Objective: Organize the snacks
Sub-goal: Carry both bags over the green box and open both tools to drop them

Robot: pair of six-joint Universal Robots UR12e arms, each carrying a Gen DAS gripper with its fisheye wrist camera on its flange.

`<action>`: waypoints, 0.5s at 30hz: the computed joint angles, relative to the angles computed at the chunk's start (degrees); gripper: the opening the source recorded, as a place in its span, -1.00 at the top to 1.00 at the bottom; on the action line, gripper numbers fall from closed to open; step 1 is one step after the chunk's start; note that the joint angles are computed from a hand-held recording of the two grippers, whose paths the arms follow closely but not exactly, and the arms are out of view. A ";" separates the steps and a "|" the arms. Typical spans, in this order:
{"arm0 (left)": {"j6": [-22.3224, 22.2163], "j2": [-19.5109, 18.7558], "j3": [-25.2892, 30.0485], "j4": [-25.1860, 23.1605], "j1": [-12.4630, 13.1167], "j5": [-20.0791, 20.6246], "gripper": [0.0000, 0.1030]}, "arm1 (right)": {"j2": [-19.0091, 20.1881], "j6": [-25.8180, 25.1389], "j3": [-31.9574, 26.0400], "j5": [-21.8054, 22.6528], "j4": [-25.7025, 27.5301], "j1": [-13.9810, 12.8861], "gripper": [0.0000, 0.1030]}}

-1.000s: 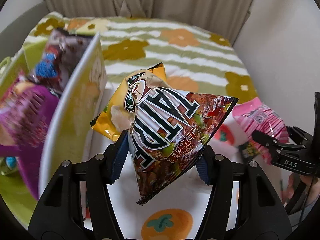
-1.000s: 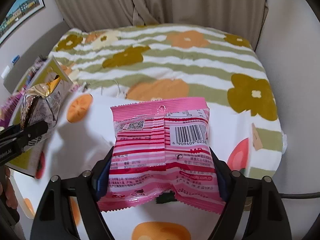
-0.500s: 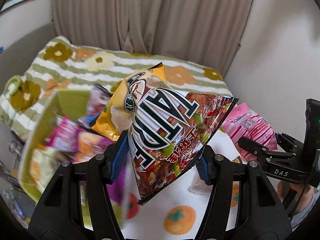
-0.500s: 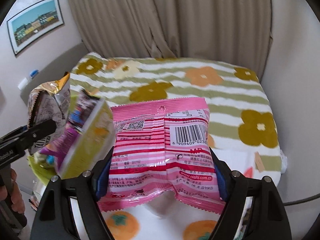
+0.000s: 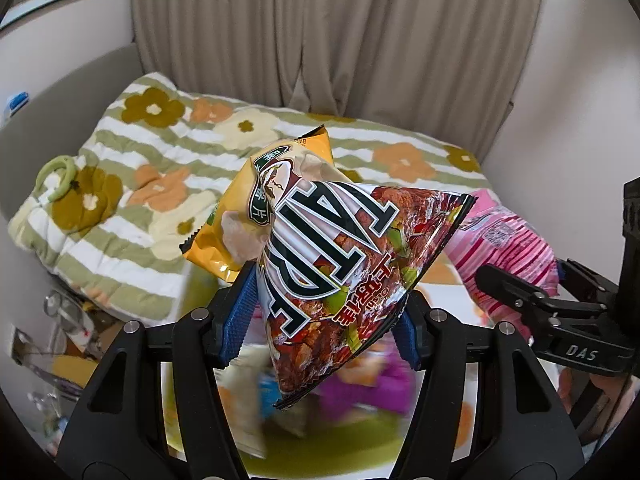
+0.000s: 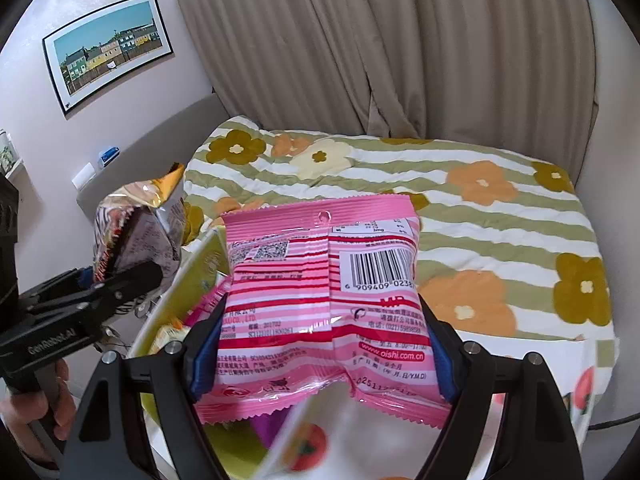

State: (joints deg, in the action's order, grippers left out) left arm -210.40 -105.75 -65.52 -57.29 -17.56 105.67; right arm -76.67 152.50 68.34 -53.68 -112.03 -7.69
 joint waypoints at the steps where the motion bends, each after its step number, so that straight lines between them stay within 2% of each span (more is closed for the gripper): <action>1: 0.72 0.31 -0.62 -0.04 0.84 -0.96 -0.10 | 0.15 0.88 -0.09 -0.53 -0.31 0.66 -0.53; 6: 4.15 0.36 -2.12 -1.72 3.99 -4.45 -0.10 | 1.07 5.68 -0.37 -3.55 -1.69 3.36 -0.53; 9: 5.79 -0.01 -2.78 -2.08 5.42 -8.19 -0.11 | 1.67 8.09 -0.84 -4.95 -1.72 4.26 -0.53; 11: 5.77 -0.21 -3.23 -1.48 5.88 -9.54 -0.26 | 1.97 8.75 -1.12 -5.97 -1.73 4.62 -0.53; 13: 6.33 -0.54 -3.13 -2.18 5.88 -9.49 -0.90 | 2.21 9.33 -1.40 -6.72 -1.75 4.91 -0.53; 15: 6.29 -0.07 -4.28 -0.54 5.82 -9.00 -0.98 | 2.42 9.65 -1.60 -7.26 -1.58 5.16 -0.53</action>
State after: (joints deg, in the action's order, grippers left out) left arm -204.11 -105.81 -69.80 -57.84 -11.75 96.67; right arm -74.25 162.16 66.74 -60.94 -113.61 -2.53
